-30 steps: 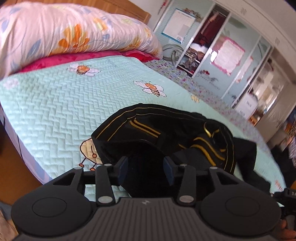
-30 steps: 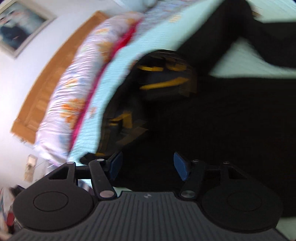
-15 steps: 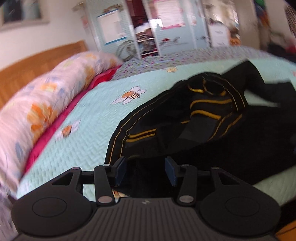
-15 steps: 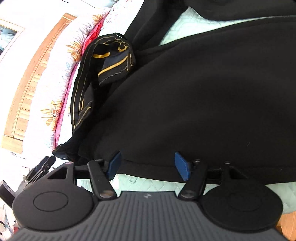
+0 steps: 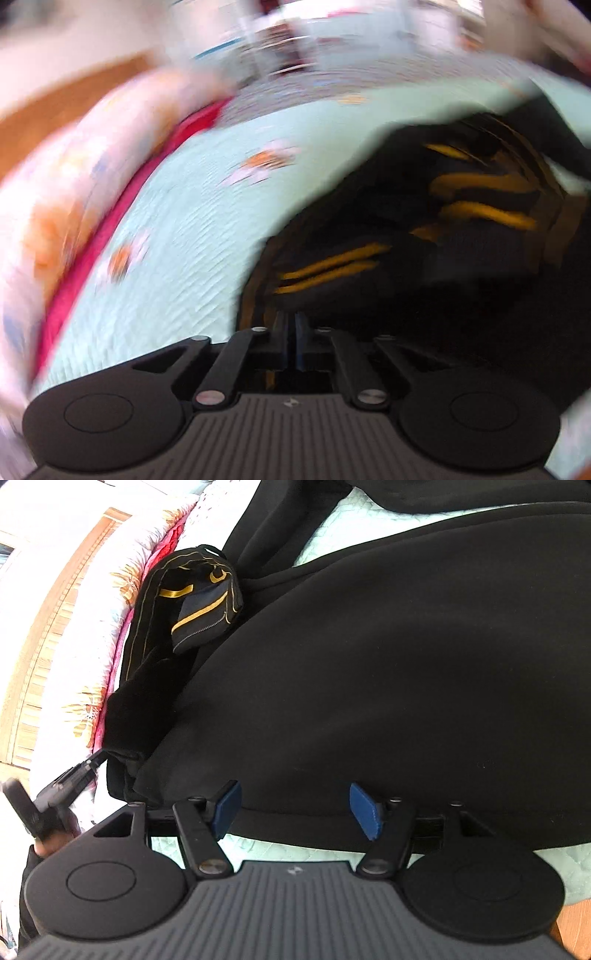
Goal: Fold clothes
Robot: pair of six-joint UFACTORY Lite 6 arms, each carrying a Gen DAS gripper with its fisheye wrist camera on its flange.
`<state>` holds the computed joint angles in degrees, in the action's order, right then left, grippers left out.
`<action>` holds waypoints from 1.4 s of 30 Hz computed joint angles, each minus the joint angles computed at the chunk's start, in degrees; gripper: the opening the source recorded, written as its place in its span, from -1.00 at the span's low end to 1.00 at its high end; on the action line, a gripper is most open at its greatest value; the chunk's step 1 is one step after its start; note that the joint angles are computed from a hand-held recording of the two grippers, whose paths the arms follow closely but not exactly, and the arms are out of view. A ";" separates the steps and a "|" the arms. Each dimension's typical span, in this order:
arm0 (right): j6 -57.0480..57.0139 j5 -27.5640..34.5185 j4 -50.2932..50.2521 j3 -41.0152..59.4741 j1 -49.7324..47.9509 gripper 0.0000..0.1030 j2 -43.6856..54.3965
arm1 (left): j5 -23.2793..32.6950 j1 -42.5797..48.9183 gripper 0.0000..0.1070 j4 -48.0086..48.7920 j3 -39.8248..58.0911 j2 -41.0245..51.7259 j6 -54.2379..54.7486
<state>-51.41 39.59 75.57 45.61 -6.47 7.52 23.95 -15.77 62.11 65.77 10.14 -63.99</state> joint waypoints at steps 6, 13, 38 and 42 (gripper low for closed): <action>-0.78 1.53 -0.49 -1.26 -2.01 0.33 -1.35 | -10.41 9.76 -0.94 -13.20 -8.07 -7.18 -0.97; -1.99 2.20 1.22 -0.88 -2.40 0.33 0.30 | 0.76 -15.55 -0.61 13.03 -19.94 -23.79 -13.93; -2.48 14.67 -8.19 -7.37 -35.88 0.33 -11.10 | 4.89 -10.22 -0.12 7.66 3.40 0.55 -25.46; -2.86 14.75 -7.98 -7.13 -36.14 0.33 -10.76 | 9.56 -17.61 0.08 17.03 -1.62 -3.68 -38.65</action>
